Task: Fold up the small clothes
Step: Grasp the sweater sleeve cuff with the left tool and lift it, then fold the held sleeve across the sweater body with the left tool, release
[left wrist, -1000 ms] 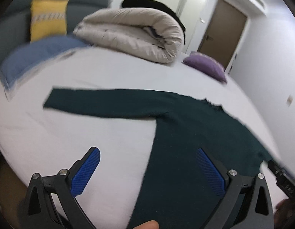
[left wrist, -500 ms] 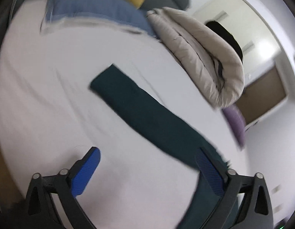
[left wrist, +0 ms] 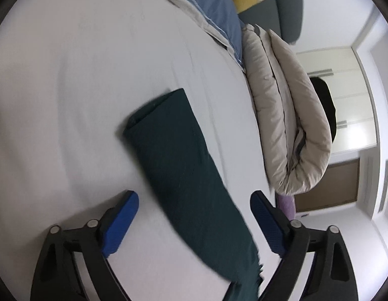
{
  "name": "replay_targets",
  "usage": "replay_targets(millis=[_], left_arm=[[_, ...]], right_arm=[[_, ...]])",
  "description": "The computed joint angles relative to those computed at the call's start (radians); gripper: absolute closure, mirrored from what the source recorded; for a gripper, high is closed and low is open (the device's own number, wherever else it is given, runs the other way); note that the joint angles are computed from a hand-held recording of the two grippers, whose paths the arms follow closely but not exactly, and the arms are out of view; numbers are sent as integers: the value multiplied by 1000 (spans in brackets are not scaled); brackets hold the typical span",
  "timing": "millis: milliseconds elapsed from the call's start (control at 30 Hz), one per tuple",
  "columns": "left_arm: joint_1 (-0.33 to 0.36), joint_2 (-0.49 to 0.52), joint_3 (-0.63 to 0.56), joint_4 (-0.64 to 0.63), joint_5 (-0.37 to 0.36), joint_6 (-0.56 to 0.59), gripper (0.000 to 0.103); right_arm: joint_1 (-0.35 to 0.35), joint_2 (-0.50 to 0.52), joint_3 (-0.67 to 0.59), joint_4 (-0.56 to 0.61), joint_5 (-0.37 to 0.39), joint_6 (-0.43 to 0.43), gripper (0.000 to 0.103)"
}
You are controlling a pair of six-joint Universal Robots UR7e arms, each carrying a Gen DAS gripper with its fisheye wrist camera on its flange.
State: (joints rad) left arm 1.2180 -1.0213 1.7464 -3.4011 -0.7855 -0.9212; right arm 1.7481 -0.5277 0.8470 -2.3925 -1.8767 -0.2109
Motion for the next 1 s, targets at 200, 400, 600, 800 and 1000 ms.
replay_targets(millis=[200,400,600,800,1000], left_arm=[[55,42,-62,-54,-96,-29,35],[73,52,-92,-13,-112,-49,84],[7,89,-215,206,-9,117,94],[-104,269,-510,488,46,425,94],[-200,533,-819,688,101,746,94]], right_arm=[[-24,45,-75,42,46,37,28],[-49,24,-66,28,67,39,30],[-73,7,-76,30,71,42,37],[-116,-33,-58,22,103,66,38],[-161,-71,-53,10,125,91,38]])
